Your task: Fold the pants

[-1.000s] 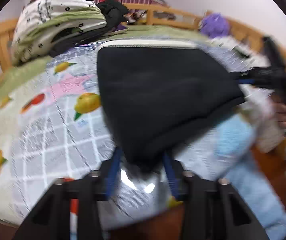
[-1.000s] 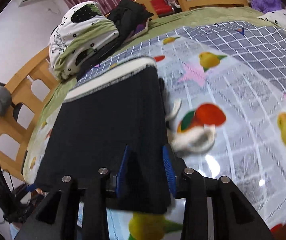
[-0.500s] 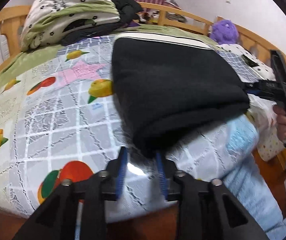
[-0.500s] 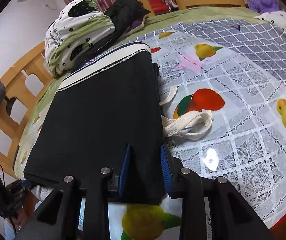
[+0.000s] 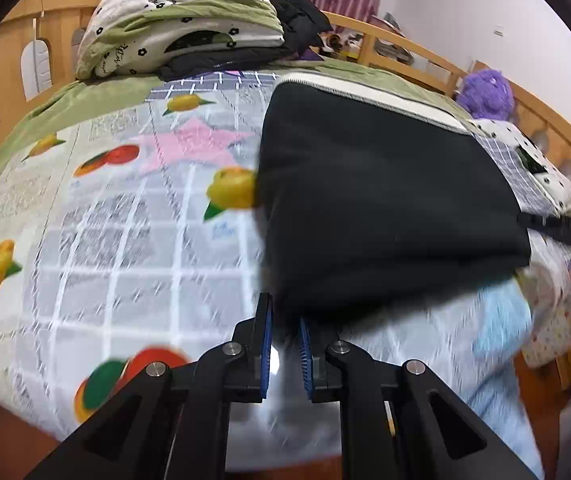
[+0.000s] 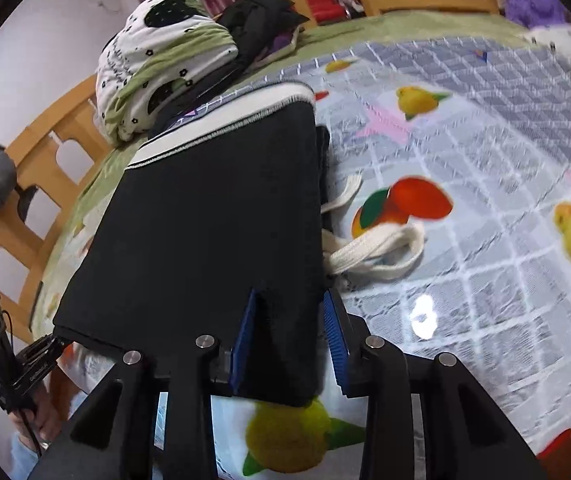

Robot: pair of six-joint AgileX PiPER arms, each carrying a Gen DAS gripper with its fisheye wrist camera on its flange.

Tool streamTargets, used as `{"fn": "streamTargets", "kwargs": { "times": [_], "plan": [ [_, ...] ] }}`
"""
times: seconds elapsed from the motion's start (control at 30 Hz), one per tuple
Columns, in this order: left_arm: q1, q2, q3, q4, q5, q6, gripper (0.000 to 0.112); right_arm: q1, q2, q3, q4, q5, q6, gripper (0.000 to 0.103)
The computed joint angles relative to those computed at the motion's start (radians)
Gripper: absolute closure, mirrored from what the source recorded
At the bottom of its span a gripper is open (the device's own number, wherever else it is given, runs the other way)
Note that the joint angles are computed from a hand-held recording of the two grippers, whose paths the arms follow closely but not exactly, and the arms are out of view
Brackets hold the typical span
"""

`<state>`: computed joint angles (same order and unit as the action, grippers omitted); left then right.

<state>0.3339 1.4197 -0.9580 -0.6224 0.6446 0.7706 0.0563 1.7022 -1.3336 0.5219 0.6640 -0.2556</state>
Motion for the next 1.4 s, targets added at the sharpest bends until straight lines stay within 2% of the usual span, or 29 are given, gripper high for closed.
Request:
{"fn": "streamTargets", "kwargs": {
  "times": [0.03, 0.1, 0.23, 0.3, 0.4, 0.5, 0.57, 0.63, 0.67, 0.73, 0.8, 0.9, 0.97, 1.07, 1.17, 1.33, 1.4],
  "plan": [
    [0.030, -0.019, 0.018, 0.004, 0.015, 0.018, 0.085, 0.002, -0.020, 0.006, -0.013, -0.009, -0.001, 0.069],
    [0.065, -0.047, 0.041, 0.027, -0.011, 0.005, 0.083, 0.003, -0.052, 0.015, -0.015, -0.025, -0.019, 0.069],
    [0.133, -0.080, 0.009, -0.053, 0.028, 0.053, 0.082, 0.037, -0.076, 0.002, -0.119, -0.066, 0.060, 0.066],
    [0.132, -0.066, -0.043, -0.099, 0.048, 0.053, 0.073, 0.065, -0.075, -0.011, -0.181, -0.089, 0.119, 0.062],
    [0.069, -0.026, -0.140, -0.141, 0.046, 0.028, 0.069, 0.110, -0.062, -0.027, -0.247, -0.119, 0.181, 0.061],
    [-0.044, 0.033, -0.216, -0.103, -0.024, -0.027, 0.062, 0.141, -0.032, -0.026, -0.247, -0.142, 0.178, 0.061],
    [-0.103, 0.074, -0.233, -0.002, -0.065, -0.117, 0.062, 0.164, -0.005, -0.020, -0.303, -0.142, 0.219, 0.061],
    [-0.135, 0.114, -0.229, 0.093, -0.070, -0.205, 0.062, 0.194, 0.016, -0.003, -0.417, -0.155, 0.294, 0.061],
    [-0.142, 0.137, -0.211, 0.110, -0.072, -0.224, 0.062, 0.214, 0.005, 0.028, -0.493, -0.192, 0.340, 0.061],
    [-0.124, 0.138, -0.150, 0.025, -0.083, -0.147, 0.059, 0.232, -0.016, 0.061, -0.547, -0.217, 0.336, 0.061],
    [-0.099, 0.124, -0.108, -0.068, -0.085, -0.042, 0.054, 0.218, -0.015, 0.044, -0.468, -0.186, 0.237, 0.059],
    [-0.062, 0.126, -0.143, -0.105, -0.016, -0.017, 0.053, 0.160, -0.002, -0.023, -0.260, -0.110, 0.046, 0.059],
    [-0.062, 0.133, -0.187, -0.084, -0.013, -0.048, 0.054, 0.135, 0.001, -0.046, -0.186, -0.124, 0.006, 0.059],
    [-0.080, 0.172, -0.283, -0.040, -0.011, -0.095, 0.055, 0.117, 0.048, -0.145, -0.233, -0.136, 0.089, 0.059],
    [-0.116, 0.250, -0.442, 0.019, 0.020, -0.169, 0.055, 0.102, 0.146, -0.306, -0.280, -0.100, 0.176, 0.059],
    [-0.191, 0.442, -0.762, 0.114, 0.100, -0.293, 0.054, 0.093, 0.360, -0.633, -0.308, 0.015, 0.247, 0.059],
    [-0.224, 0.549, -0.921, 0.170, 0.160, -0.352, 0.053, 0.096, 0.458, -0.773, -0.313, 0.085, 0.252, 0.059]
  ]
}}
